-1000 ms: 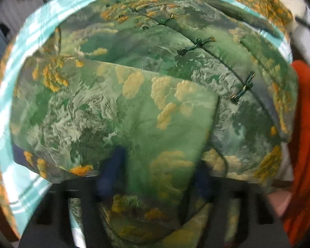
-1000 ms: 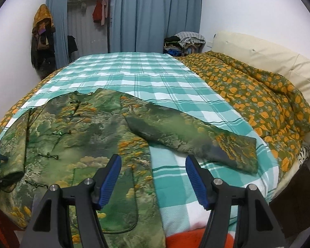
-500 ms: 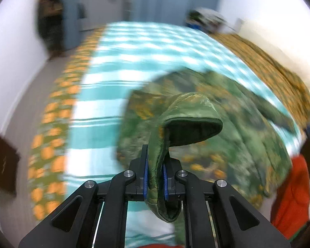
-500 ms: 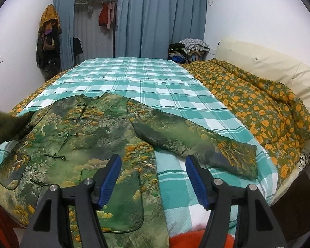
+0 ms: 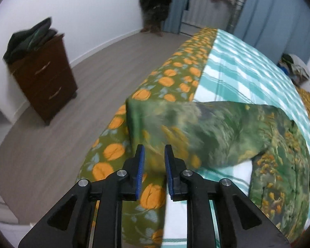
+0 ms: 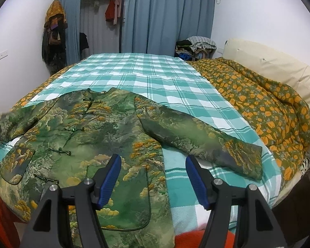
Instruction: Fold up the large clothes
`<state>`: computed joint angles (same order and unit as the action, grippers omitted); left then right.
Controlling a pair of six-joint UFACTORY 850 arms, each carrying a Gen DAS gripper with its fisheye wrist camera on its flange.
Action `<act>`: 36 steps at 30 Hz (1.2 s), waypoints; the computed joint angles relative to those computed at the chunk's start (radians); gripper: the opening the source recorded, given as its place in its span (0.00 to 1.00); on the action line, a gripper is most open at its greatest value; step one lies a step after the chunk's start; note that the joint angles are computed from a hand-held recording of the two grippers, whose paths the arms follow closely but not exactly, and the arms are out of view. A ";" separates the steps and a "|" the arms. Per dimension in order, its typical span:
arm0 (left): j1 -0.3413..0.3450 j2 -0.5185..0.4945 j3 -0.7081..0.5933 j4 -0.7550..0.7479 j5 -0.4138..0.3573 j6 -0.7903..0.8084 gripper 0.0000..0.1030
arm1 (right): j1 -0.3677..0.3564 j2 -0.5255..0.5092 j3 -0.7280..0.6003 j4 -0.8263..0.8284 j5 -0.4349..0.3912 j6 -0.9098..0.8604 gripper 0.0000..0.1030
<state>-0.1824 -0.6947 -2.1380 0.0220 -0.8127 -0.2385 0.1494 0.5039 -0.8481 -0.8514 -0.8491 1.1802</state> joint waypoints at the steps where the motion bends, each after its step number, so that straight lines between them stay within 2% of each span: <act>1: -0.002 0.011 0.019 -0.003 0.007 -0.001 0.27 | -0.012 0.001 0.002 0.013 0.003 -0.017 0.64; 3: -0.014 0.054 0.093 -0.015 0.041 0.006 0.48 | -0.039 0.004 0.009 0.042 0.008 -0.056 0.64; 6: -0.044 0.115 0.178 -0.110 0.067 0.100 0.64 | -0.097 0.014 0.029 0.113 0.024 -0.132 0.64; 9: -0.086 0.152 0.243 -0.279 0.042 0.288 0.75 | -0.171 0.018 0.050 0.239 0.044 -0.246 0.64; 12: -0.159 0.154 0.275 -0.376 -0.025 0.439 0.81 | -0.252 0.023 0.075 0.397 0.061 -0.387 0.64; 14: -0.200 0.133 0.268 -0.389 -0.072 0.459 0.81 | -0.320 0.024 0.093 0.539 0.076 -0.508 0.64; 18: -0.248 0.070 0.222 -0.374 -0.139 0.422 0.81 | -0.408 0.022 0.121 0.762 0.083 -0.705 0.64; 22: -0.267 0.037 0.210 -0.341 -0.168 0.391 0.81 | -0.406 0.003 0.131 0.815 0.071 -0.775 0.64; 25: -0.280 0.029 0.211 -0.311 -0.191 0.402 0.78 | -0.400 -0.022 0.126 0.861 0.073 -0.834 0.64; 28: -0.291 0.019 0.201 -0.277 -0.220 0.407 0.68 | -0.385 -0.074 0.106 0.923 0.062 -0.923 0.64; 30: -0.292 0.013 0.195 -0.280 -0.234 0.415 0.49 | -0.370 -0.116 0.088 0.932 0.048 -0.957 0.64; 33: -0.291 0.012 0.192 -0.289 -0.245 0.429 0.31 | -0.348 -0.150 0.069 0.909 0.045 -0.942 0.64; 34: -0.292 0.013 0.192 -0.289 -0.248 0.438 0.29 | -0.343 -0.153 0.065 0.893 0.046 -0.922 0.56; 35: -0.296 0.018 0.197 -0.281 -0.247 0.446 0.27 | -0.339 -0.156 0.063 0.882 0.046 -0.908 0.39; 36: -0.301 0.020 0.197 -0.271 -0.247 0.451 0.25 | -0.337 -0.160 0.059 0.882 0.044 -0.903 0.35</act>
<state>-0.4831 -0.6744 -1.9407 -0.2487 -1.0596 0.2125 -0.1879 0.3440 -0.7896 0.0303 -0.8053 0.2775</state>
